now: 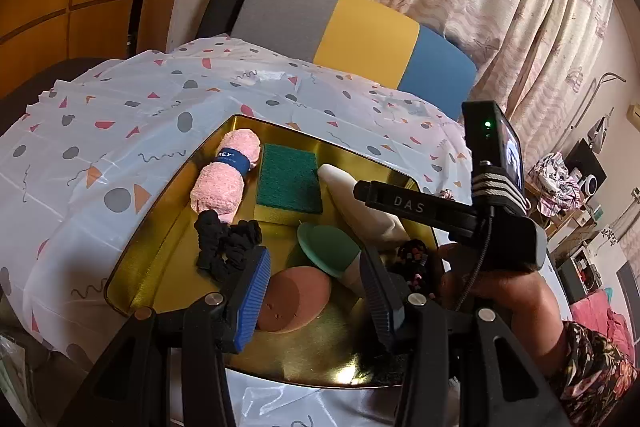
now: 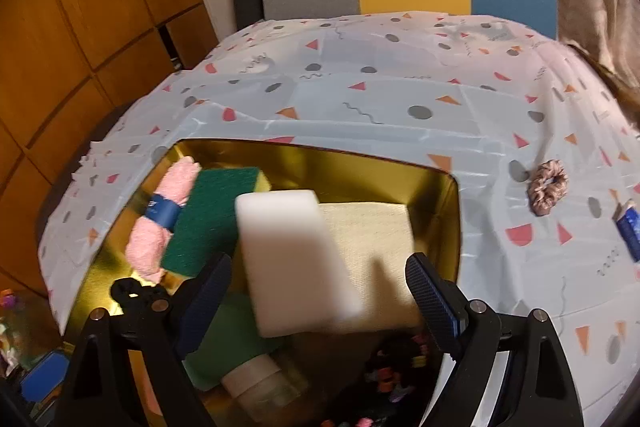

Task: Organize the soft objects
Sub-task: 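Lower the hair piece and foam block into the tray and open both tools, then move both tools back to the pink scrunchie and tissue pack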

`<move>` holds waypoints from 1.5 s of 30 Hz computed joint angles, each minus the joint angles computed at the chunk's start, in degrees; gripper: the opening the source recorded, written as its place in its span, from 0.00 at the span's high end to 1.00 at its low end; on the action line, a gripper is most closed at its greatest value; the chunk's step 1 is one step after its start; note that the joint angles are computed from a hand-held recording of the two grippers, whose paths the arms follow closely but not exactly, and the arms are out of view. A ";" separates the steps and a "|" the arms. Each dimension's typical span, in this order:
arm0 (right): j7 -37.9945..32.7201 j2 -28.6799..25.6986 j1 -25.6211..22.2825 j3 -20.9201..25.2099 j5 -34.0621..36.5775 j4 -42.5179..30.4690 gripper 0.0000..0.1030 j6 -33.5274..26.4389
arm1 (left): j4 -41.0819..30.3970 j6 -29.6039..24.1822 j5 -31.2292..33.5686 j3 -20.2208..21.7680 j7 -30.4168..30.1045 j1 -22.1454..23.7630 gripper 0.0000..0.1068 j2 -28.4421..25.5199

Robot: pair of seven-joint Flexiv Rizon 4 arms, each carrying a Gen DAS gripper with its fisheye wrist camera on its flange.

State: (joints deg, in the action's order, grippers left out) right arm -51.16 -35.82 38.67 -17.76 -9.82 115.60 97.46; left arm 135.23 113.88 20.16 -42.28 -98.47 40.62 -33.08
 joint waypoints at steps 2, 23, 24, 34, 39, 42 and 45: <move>0.30 -0.26 1.57 -2.07 -0.13 -0.26 0.14 -0.80 | 0.00 -0.03 0.09 -0.06 0.12 -0.05 0.56 0.00; 2.14 -0.88 18.85 -23.72 0.02 8.14 0.14 6.07 | 0.00 -0.61 0.75 -0.66 1.78 -0.67 0.56 -0.84; 1.57 -0.76 19.03 -23.85 1.14 8.64 0.14 6.79 | 0.01 -0.80 1.04 -1.35 2.23 -0.28 0.56 -1.28; -4.55 -0.12 11.76 -20.01 12.02 17.48 0.10 15.92 | 0.05 -4.76 0.15 -6.58 9.32 -2.63 0.56 -3.74; -8.17 -2.09 6.23 -17.73 16.19 19.86 0.10 18.21 | -2.56 -9.91 -4.87 -9.12 12.82 -7.15 0.56 -3.97; -10.32 -4.43 5.21 -18.99 20.04 20.43 0.10 19.00 | -5.50 -13.11 -8.65 -8.87 14.69 -11.70 0.45 -3.04; -11.13 -6.22 2.92 -18.50 24.19 20.39 0.10 20.45 | -8.85 -15.35 -12.69 -7.97 15.81 -16.42 0.44 -2.82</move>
